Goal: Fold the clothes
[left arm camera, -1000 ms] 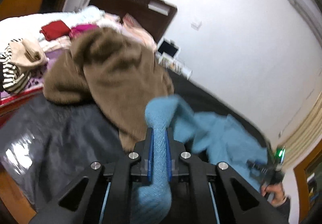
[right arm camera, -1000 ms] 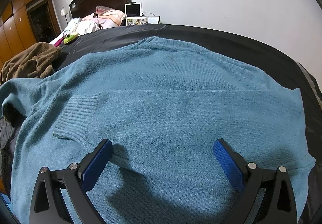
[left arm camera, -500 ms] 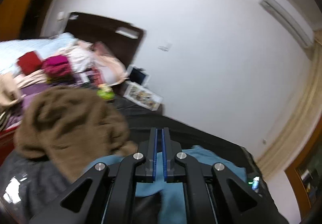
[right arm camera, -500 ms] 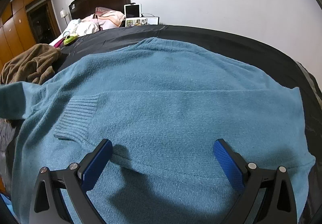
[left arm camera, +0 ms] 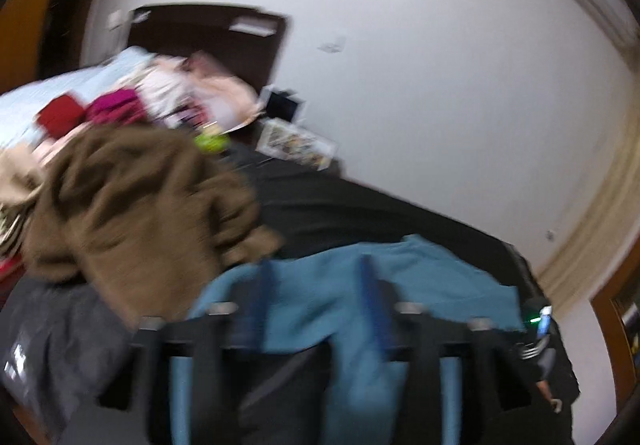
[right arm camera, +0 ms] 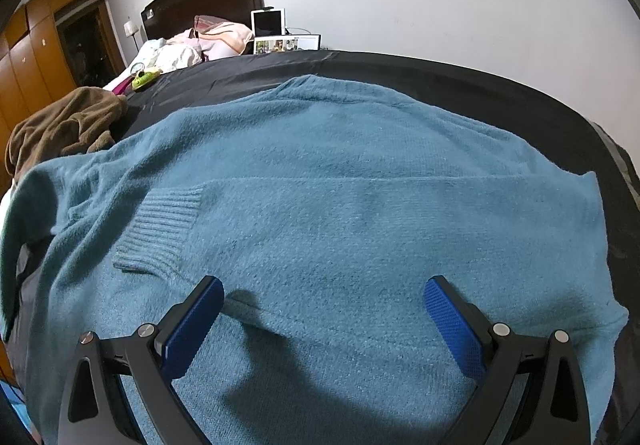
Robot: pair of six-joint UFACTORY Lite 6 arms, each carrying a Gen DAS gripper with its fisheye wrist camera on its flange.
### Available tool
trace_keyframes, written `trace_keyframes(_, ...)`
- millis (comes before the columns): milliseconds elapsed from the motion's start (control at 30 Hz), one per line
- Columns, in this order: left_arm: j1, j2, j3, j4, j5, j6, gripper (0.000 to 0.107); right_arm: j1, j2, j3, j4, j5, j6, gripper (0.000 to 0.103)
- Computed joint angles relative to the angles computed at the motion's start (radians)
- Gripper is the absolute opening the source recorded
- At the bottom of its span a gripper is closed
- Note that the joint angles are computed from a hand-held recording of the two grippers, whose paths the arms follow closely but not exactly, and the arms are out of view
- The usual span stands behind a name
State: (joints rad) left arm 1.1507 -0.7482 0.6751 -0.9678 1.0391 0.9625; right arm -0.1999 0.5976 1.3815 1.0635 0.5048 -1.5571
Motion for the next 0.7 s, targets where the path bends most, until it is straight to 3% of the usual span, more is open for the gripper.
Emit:
trace_keyframes(200, 0.222, 0.149, -0.117, 0.023, -0.015, 0.261, 0.081, -0.002, 0.008, 0.011, -0.004, 0.008, 0.013, 0.102)
trace_keyframes(300, 0.196, 0.186, -0.189, 0.075, -0.062, 0.322, 0.081, 0.0, 0.009, 0.011, -0.005, 0.004, 0.013, 0.102)
trace_keyframes(467, 0.085, 0.19, -0.293, 0.092, -0.254, 0.323, 0.08, -0.003, 0.013, 0.017, -0.005, 0.009, 0.013, 0.102)
trace_keyframes(533, 0.083, 0.211, -0.287, 0.096, -0.262, 0.294, 0.045, -0.003, 0.013, 0.016, -0.003, 0.01, 0.012, 0.102)
trace_keyframes(567, 0.096, 0.234, -0.268, 0.092, -0.241, 0.284, 0.022, -0.003, 0.011, 0.014, -0.002, 0.01, 0.012, 0.102)
trace_keyframes(700, 0.163, 0.216, -0.181, 0.046, -0.118, 0.249, 0.019, -0.002, 0.005, 0.006, 0.0, 0.006, 0.009, 0.102)
